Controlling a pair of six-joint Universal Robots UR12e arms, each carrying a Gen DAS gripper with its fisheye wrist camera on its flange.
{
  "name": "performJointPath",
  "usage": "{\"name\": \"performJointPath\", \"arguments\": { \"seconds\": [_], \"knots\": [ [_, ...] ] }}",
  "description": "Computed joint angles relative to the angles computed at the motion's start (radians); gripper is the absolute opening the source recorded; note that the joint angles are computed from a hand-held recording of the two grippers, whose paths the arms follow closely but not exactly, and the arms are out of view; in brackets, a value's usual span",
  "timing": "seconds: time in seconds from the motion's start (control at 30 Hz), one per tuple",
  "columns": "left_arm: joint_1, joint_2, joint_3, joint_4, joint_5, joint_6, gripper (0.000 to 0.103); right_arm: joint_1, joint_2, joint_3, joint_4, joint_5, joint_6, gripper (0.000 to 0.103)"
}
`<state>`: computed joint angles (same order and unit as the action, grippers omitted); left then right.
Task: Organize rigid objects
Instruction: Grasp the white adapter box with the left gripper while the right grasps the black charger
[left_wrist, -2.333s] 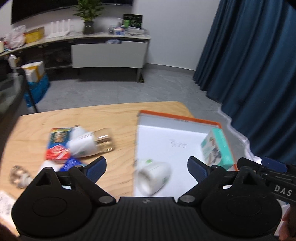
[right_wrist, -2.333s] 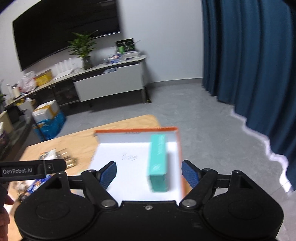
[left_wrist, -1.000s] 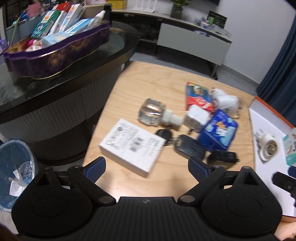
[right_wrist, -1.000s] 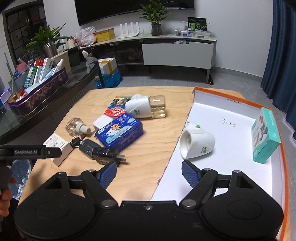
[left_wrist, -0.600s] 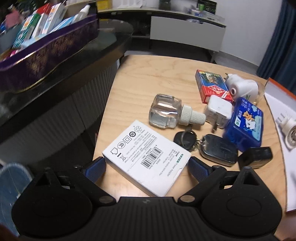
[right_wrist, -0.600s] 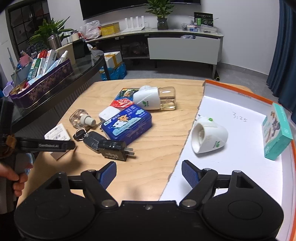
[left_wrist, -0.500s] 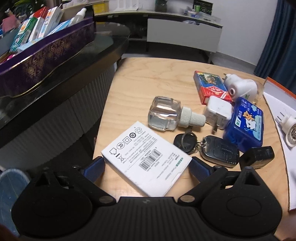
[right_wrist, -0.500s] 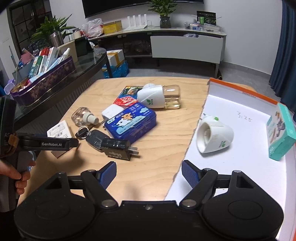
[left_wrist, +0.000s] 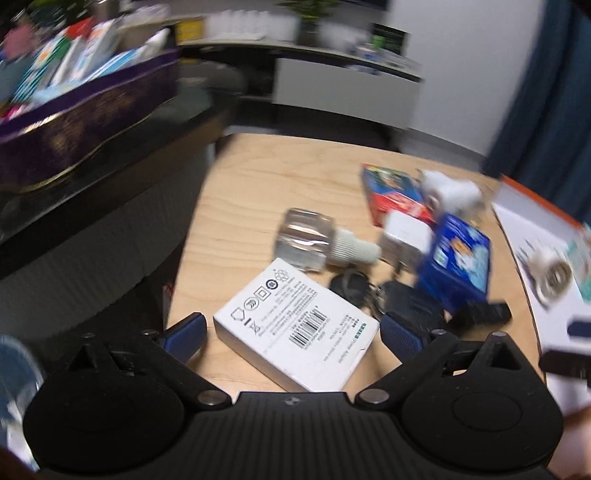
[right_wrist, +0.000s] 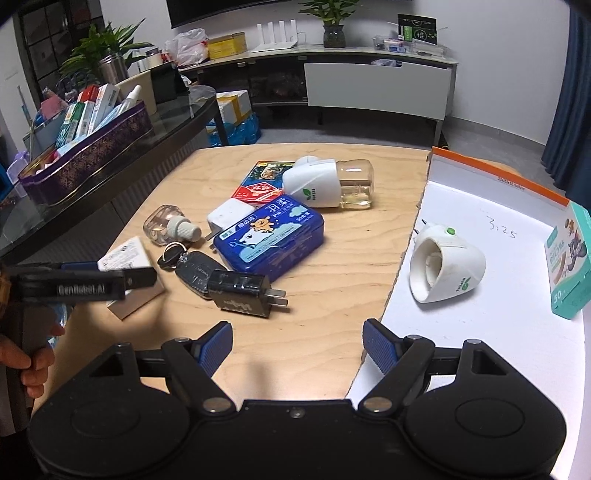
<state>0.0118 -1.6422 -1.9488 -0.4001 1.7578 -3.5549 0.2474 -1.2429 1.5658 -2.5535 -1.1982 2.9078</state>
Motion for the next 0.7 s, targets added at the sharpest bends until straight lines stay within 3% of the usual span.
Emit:
{"name": "performJointPath", "arguments": {
  "seconds": [0.1, 0.23, 0.33, 0.5, 0.53, 0.57, 0.63, 0.7],
  "knots": [
    [-0.006, -0.02, 0.015, 0.019, 0.022, -0.016, 0.103, 0.0, 0.001, 0.0, -0.002, 0.003, 0.002, 0.092],
    [-0.006, -0.028, 0.024, -0.003, 0.0, 0.023, 0.103, 0.0, -0.003, 0.004, -0.009, 0.01, -0.012, 0.092],
    [-0.014, -0.028, 0.018, 0.02, 0.046, 0.042, 0.103, -0.002, -0.003, 0.003, -0.01, 0.012, -0.005, 0.092],
    [-0.01, -0.035, 0.021, -0.002, 0.056, 0.088, 0.103, -0.002, -0.003, 0.003, -0.004, 0.017, -0.002, 0.092],
    [-0.014, -0.037, 0.023, -0.004, 0.067, 0.096, 0.098, -0.001, -0.003, 0.003, -0.004, 0.015, -0.004, 0.092],
    [-0.017, -0.036, 0.021, 0.005, 0.07, 0.105, 0.085, 0.001, -0.002, 0.003, -0.005, 0.014, -0.006, 0.092],
    [-0.017, -0.03, 0.016, 0.014, 0.059, 0.109, 0.079, 0.005, 0.001, 0.002, -0.007, 0.012, -0.006, 0.092],
    [-0.008, -0.019, 0.007, 0.023, 0.011, 0.086, 0.079, 0.01, 0.005, -0.002, -0.001, 0.012, -0.004, 0.092]
  ]
}}
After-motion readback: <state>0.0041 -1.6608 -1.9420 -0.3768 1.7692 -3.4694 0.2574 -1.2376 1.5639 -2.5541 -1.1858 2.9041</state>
